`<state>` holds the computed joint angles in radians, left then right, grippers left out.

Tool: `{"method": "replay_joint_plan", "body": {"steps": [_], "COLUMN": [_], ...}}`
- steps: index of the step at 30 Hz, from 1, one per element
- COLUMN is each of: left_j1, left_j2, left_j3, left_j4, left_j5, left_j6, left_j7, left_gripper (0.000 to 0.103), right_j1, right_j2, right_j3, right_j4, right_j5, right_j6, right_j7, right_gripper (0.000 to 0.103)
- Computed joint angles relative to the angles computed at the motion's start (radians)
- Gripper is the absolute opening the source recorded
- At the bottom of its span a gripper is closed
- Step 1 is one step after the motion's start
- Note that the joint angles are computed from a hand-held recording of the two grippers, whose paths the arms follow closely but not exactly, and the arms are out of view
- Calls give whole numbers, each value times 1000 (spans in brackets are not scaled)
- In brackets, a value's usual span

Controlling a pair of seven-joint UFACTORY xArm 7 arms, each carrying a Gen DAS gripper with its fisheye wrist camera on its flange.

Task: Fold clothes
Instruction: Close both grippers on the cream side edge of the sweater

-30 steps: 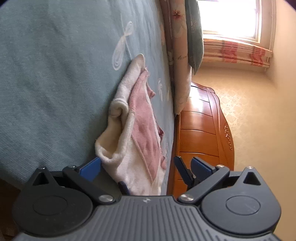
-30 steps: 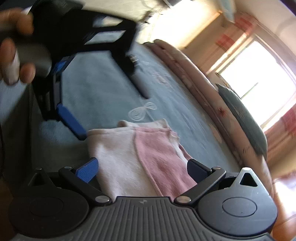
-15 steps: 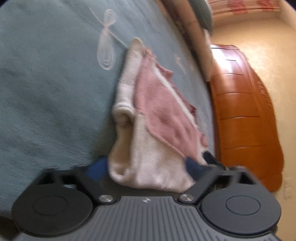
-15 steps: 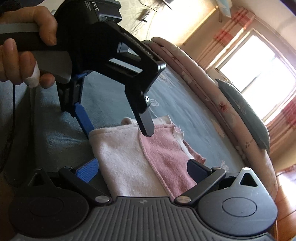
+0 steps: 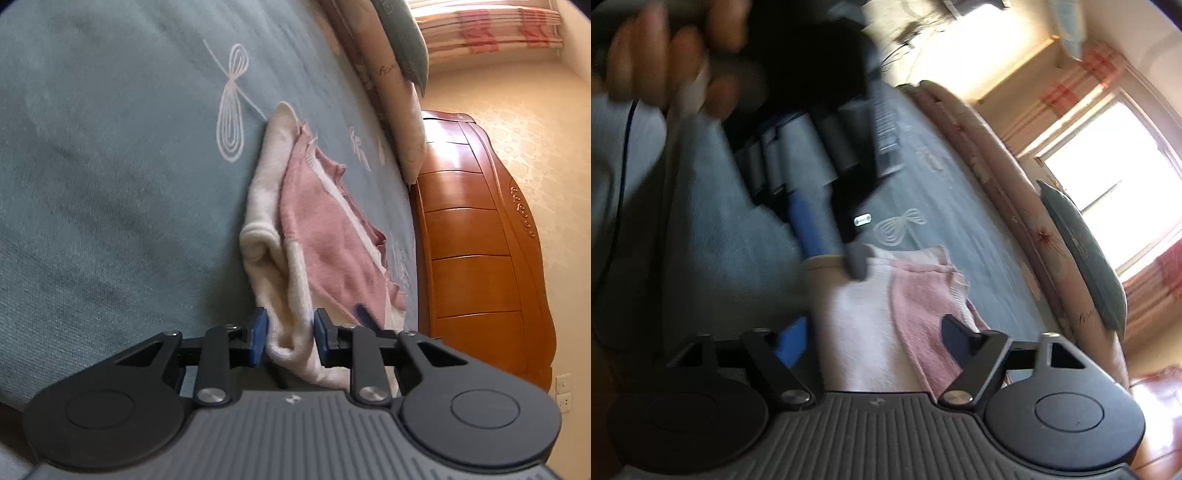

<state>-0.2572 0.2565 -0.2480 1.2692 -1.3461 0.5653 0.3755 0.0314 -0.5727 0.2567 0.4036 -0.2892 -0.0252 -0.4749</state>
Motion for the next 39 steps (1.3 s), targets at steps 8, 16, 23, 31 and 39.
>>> {"method": "replay_joint_plan", "body": {"steps": [8, 16, 23, 31, 39], "left_j1": [14, 22, -5, 0, 18], "left_j2": [-32, 55, 53, -109, 22], "left_j3": [3, 11, 5, 43, 75], "left_j4": [-37, -6, 23, -110, 63], "left_j5": [-55, -318, -262, -166, 73], "left_j6": [17, 92, 19, -15, -34], "left_j7": [48, 167, 167, 212, 64], "left_gripper": [33, 53, 22, 33, 53], "right_j1": [-450, -361, -389, -619, -461], "right_j2": [-55, -38, -80, -118, -62], "right_j3": [476, 382, 400, 638, 464], "right_j4": [-10, 16, -15, 4, 4], "right_j5": [-42, -37, -78, 9, 4], "right_j6": [-132, -65, -82, -159, -96], "right_j7": [108, 161, 207, 281, 315], "right_gripper": [15, 15, 44, 11, 11]}}
